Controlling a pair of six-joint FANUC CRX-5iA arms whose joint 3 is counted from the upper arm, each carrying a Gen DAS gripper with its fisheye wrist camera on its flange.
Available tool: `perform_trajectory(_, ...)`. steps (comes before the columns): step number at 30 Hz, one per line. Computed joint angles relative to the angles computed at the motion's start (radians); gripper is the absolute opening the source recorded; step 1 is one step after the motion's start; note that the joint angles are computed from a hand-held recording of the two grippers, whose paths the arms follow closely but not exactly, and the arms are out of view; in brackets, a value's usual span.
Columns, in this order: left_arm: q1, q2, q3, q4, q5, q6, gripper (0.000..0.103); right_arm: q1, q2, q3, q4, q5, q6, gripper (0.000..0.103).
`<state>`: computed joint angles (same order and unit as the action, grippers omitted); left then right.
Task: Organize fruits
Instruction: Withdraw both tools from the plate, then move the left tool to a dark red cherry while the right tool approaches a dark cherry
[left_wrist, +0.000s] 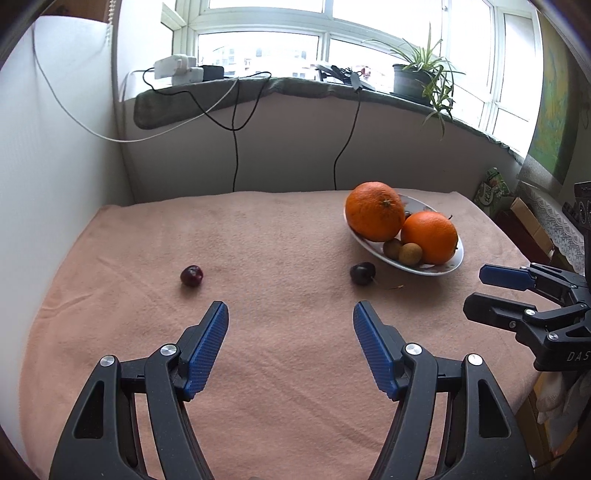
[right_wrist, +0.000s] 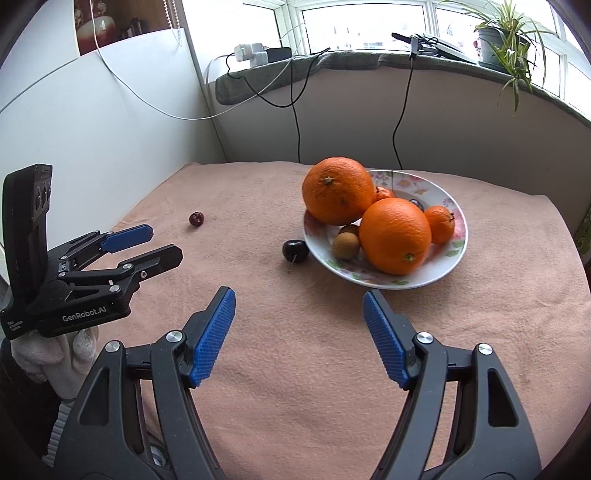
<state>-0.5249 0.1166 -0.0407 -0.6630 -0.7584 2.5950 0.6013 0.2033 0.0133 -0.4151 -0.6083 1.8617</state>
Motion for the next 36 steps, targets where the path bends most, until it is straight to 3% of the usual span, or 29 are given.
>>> perform_trajectory(5, 0.035, -0.050, -0.067, -0.001, 0.017, 0.039, 0.070, 0.002, 0.025, 0.031, -0.062, -0.023, 0.015, 0.074)
perform_trajectory(8, 0.071, -0.082, -0.111, 0.014, 0.045, 0.054, 0.070, 0.019, 0.033, 0.025, -0.039, 0.005, -0.027, 0.074)
perform_trajectory(11, 0.111, -0.105, -0.148, 0.044, 0.077, 0.043, 0.068, 0.031, 0.056, 0.038, -0.015, -0.005, -0.072, 0.061)
perform_trajectory(12, 0.128, -0.111, -0.161, 0.061, 0.094, 0.032, 0.062, 0.036, 0.064, 0.041, -0.002, -0.004, -0.090, 0.059)
perform_trajectory(16, 0.182, -0.113, -0.190, 0.126, 0.144, -0.042, 0.058, 0.058, 0.090, 0.042, 0.073, 0.026, -0.183, 0.057)
perform_trajectory(18, 0.209, -0.109, -0.201, 0.172, 0.174, -0.093, 0.050, 0.063, 0.108, 0.053, 0.099, 0.024, -0.220, 0.054)
perform_trajectory(24, 0.272, -0.084, -0.213, 0.276, 0.239, -0.228, 0.045, 0.087, 0.149, 0.067, 0.213, 0.047, -0.348, 0.050)
perform_trajectory(36, 0.363, -0.045, -0.250, 0.485, 0.328, -0.474, 0.044, 0.115, 0.210, 0.101, 0.337, 0.062, -0.512, 0.049)
